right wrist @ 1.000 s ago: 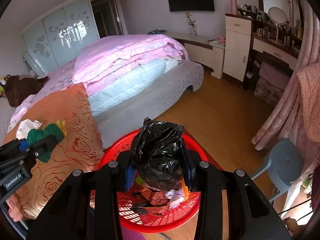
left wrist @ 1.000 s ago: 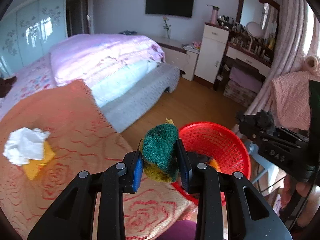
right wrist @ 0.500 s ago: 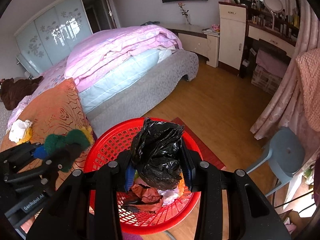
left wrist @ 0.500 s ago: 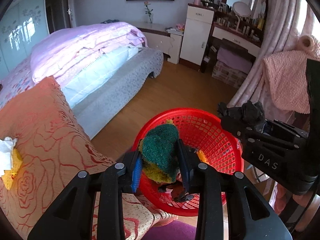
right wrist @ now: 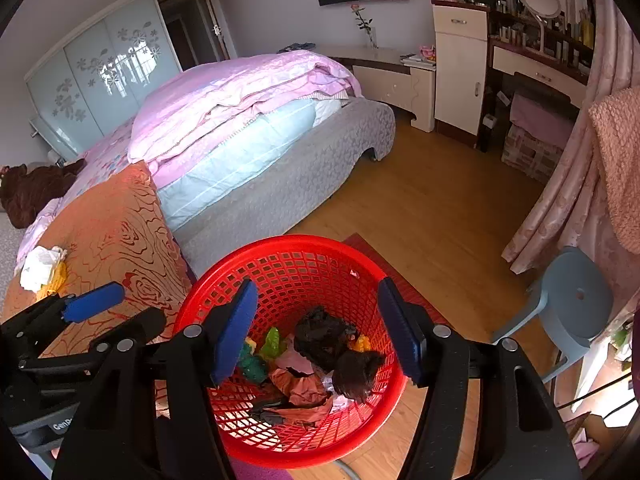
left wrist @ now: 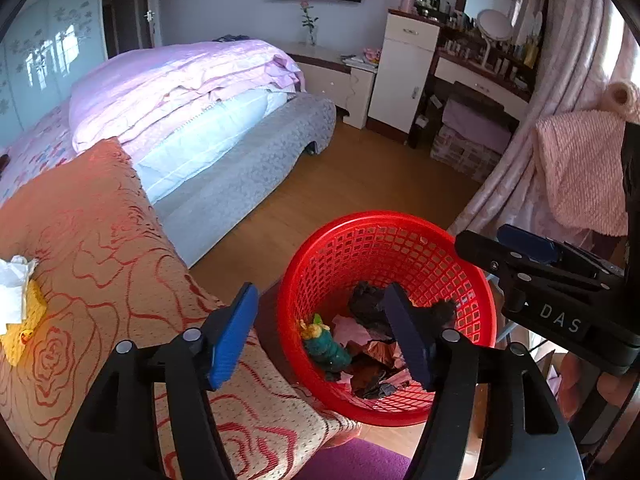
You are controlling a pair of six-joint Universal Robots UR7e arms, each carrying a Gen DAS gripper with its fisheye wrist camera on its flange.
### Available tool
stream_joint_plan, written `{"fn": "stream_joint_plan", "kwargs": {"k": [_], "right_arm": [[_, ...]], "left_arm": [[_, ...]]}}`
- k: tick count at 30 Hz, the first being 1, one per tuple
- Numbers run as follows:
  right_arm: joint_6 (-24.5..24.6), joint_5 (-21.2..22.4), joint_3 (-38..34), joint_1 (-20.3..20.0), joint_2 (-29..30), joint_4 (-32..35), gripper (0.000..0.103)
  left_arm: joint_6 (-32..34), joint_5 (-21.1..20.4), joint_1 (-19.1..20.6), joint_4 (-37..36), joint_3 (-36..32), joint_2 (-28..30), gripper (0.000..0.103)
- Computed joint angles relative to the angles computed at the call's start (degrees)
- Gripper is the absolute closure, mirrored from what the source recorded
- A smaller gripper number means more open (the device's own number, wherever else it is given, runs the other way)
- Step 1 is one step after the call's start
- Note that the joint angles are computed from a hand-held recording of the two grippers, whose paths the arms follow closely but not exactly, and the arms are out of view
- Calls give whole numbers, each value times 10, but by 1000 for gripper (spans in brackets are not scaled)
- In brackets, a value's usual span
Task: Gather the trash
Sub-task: 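Move both grippers back over the tissue and yellow mesh on the bedspread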
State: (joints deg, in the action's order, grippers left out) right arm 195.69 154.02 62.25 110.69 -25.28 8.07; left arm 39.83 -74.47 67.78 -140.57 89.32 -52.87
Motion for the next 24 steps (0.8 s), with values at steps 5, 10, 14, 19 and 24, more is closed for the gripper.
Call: {"fn": "stream_joint_plan", "kwargs": {"k": [5, 10, 14, 19, 24], "right_arm": [[-14, 4, -3, 4, 3, -8, 42], [-32, 8, -4, 8, 5, -23, 42], [-57, 2, -4, 12, 7, -43, 42], [-95, -13, -19, 19, 19, -53, 41], [-118, -26, -48, 26, 40, -43, 37]], "left_arm": [[-3, -3, 4, -9, 0, -8, 38], [-7, -4, 10, -25, 2, -20, 37], [-8, 1, 18, -44, -1, -28, 37], [-13, 13, 31, -72, -11, -37, 36], [-19, 35, 48, -104, -30, -43, 35]]}}
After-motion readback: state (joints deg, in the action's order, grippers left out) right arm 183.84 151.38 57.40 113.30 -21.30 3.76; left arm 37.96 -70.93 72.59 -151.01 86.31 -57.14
